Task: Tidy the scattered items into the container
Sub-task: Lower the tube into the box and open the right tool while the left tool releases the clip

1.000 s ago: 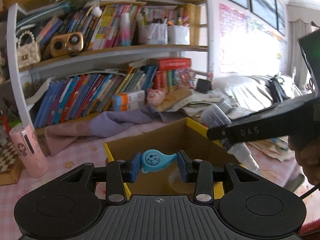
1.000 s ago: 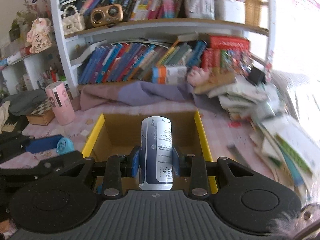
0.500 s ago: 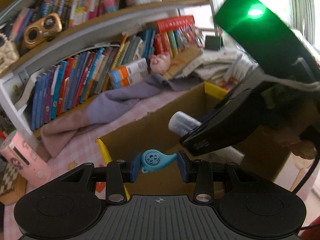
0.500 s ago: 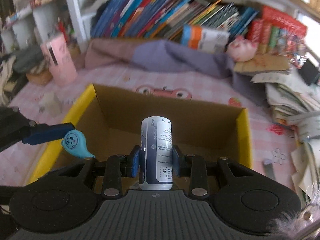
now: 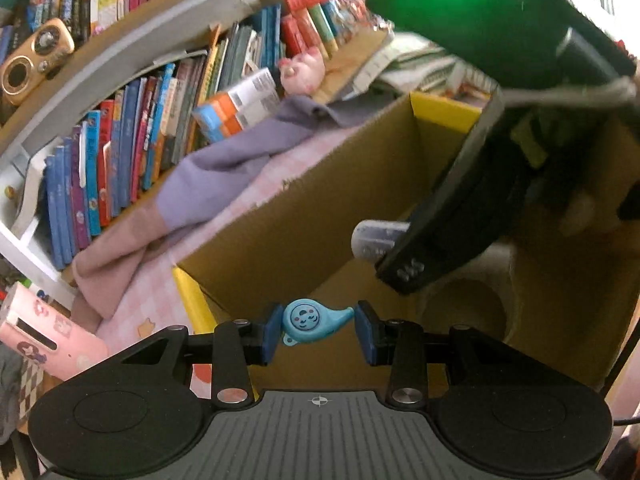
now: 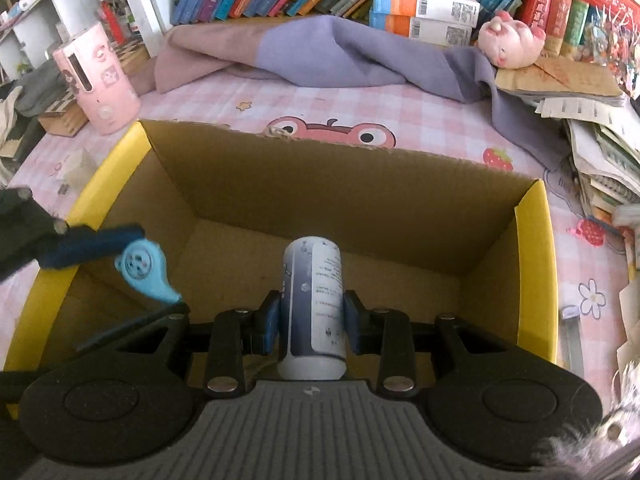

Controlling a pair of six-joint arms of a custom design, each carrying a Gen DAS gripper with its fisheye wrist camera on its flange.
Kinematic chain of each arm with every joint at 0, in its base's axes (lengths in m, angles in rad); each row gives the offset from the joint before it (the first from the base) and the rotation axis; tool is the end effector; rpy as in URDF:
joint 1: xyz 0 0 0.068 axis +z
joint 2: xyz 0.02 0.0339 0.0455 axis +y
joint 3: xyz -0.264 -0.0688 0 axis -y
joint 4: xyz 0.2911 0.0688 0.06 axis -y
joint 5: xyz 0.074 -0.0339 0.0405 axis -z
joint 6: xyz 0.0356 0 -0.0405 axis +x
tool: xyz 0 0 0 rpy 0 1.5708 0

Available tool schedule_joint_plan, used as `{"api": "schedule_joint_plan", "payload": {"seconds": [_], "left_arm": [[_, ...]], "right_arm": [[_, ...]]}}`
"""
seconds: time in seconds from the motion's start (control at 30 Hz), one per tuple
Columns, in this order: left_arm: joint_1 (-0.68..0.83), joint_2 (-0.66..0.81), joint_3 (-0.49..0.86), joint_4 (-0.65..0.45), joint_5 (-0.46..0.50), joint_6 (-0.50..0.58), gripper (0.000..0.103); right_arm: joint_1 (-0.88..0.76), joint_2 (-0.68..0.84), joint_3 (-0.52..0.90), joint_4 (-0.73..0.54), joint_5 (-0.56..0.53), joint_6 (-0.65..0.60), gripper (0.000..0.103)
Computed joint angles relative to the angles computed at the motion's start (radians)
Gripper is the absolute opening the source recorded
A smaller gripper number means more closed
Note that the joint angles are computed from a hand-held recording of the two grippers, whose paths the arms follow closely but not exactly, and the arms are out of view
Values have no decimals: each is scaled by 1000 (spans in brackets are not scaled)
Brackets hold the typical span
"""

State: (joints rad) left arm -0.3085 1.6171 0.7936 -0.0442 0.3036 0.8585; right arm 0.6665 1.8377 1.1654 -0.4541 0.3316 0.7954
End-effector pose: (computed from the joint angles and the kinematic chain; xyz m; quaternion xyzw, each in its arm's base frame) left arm 0.3244 -0.1146 0.1221 0.5548 0.7458 -0.0442 0.3662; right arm 0.3224 0.2388 0.1366 0.0983 0.9577 0.0252 0.2693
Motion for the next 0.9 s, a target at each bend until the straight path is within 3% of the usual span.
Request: {"api": "schedule_joint_plan", "payload": {"seconds": [0.1,0.23,0.27,0.3,0.53,0.67,0.9], "left_arm": [[1,-10,-11,25,-16,-16,42],[17,-50,-37,64,7,-37,69],[21,-64,-47,76,12,-40,71],[23,-76,-57,84,14,-44,71],[55,-180,-106,96,59,-114,77],[93,-263,-144,89,107,-174,83],[187,-415,-219,12,216,-222,83]], "right_arm": [[-2,-3,-8,11,-3,-3,31],[1,-18,-30,44,8,-2,32],[4,-30,-40,59,20,1,34],[7,-43,-51,71,27,2,39],[46,-110,-78,84,102,10,46],[101,-155,-88,61,183,29,48],[220,-221,-92,-30,362,118,51]]}}
